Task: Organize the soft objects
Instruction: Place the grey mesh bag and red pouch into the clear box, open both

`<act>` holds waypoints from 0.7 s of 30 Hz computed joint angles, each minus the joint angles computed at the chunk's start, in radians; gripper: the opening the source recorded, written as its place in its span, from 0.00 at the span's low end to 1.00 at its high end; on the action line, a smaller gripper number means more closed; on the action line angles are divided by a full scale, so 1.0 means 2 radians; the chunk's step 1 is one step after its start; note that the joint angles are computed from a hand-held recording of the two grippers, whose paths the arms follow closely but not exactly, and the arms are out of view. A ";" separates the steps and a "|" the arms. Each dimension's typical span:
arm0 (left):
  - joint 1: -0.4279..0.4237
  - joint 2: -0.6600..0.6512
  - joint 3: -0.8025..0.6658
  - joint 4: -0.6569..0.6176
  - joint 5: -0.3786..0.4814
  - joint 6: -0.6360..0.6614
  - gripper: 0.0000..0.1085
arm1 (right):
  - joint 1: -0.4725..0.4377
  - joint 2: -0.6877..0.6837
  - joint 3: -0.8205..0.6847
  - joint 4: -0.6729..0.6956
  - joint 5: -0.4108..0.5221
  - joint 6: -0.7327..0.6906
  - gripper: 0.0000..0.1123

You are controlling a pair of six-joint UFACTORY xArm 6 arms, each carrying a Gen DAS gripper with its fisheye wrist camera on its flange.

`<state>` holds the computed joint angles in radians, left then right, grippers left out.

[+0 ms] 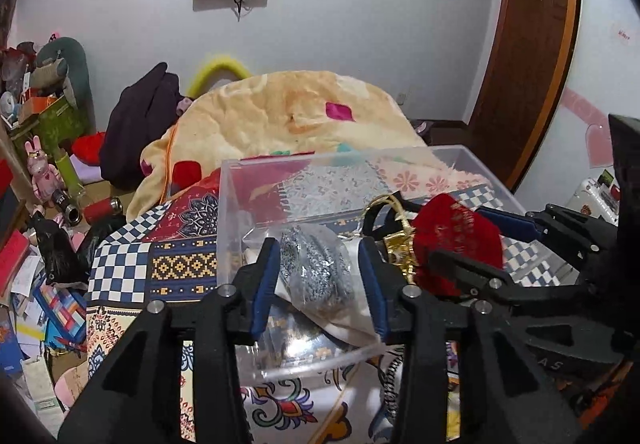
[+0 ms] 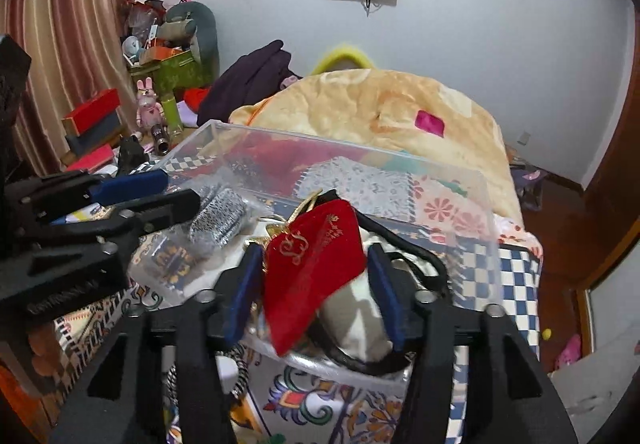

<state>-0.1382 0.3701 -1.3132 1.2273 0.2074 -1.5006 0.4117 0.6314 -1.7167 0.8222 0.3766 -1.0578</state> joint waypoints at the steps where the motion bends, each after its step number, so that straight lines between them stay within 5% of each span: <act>1: 0.000 -0.006 0.004 0.013 0.000 -0.014 0.39 | 0.000 -0.008 0.009 0.010 -0.007 -0.009 0.55; 6: -0.005 -0.052 0.032 0.124 0.004 -0.134 0.53 | -0.002 -0.051 0.053 0.117 -0.029 -0.099 0.65; 15: -0.030 -0.128 0.090 0.231 0.023 -0.236 0.65 | -0.016 -0.124 0.122 0.274 -0.027 -0.240 0.75; 21: -0.048 -0.149 0.124 0.232 0.032 -0.245 0.69 | -0.018 -0.155 0.170 0.308 -0.034 -0.280 0.75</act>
